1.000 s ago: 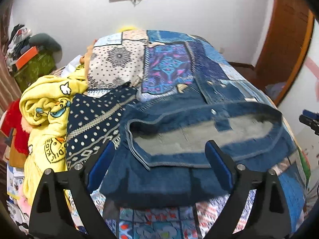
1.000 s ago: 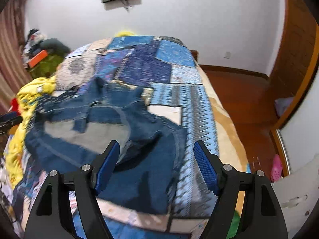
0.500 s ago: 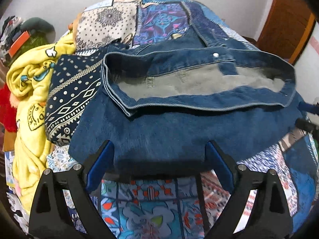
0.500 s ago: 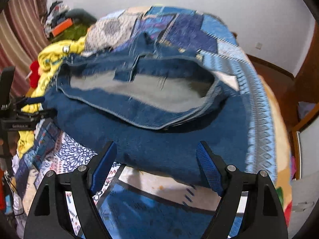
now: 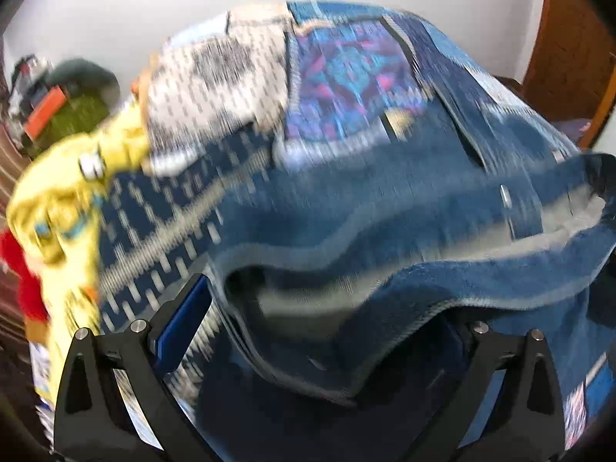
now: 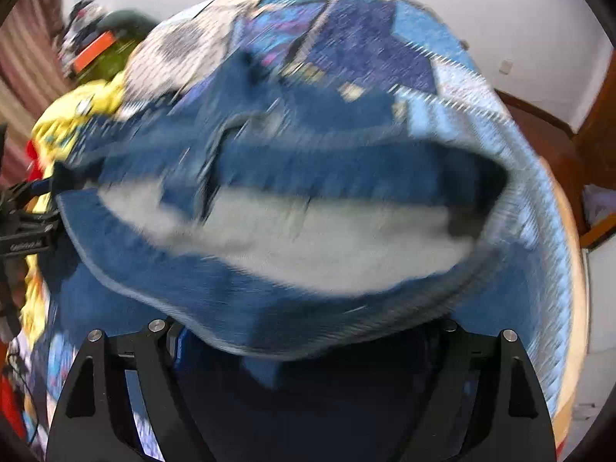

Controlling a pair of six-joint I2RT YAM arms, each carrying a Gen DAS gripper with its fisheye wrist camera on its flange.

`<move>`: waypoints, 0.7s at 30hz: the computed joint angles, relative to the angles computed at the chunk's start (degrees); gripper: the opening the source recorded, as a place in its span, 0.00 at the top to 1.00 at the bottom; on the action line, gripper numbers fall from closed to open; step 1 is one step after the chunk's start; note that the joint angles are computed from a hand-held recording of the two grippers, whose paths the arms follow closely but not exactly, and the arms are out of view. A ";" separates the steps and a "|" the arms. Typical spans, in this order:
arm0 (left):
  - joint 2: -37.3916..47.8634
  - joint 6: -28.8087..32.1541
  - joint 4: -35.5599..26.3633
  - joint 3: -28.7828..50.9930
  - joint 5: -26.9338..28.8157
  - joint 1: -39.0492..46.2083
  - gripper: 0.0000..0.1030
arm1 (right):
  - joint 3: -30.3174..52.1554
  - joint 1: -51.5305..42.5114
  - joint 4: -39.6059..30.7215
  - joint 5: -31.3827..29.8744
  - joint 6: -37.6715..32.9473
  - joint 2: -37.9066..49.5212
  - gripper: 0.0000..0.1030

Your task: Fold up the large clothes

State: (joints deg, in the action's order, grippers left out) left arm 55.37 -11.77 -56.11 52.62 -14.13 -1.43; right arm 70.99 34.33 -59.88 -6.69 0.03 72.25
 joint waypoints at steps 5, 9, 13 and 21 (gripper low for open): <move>4.44 1.47 2.30 9.11 -6.90 -0.10 0.01 | 7.00 -5.58 4.68 3.06 5.54 3.08 0.22; 3.05 1.39 2.51 13.91 -4.19 3.05 0.01 | 9.41 -8.18 4.92 1.01 7.96 1.00 0.21; -0.38 1.73 -1.24 14.41 4.28 6.88 0.01 | 9.08 -3.90 2.88 1.90 6.58 -2.32 0.21; -9.21 3.18 -9.71 2.73 -1.81 -3.34 0.01 | 3.14 11.47 1.82 4.74 7.00 -5.54 0.21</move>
State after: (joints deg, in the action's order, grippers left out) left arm 46.16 -8.59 -65.82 55.35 -15.94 -4.77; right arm 74.13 45.80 -58.06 -1.95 7.03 66.71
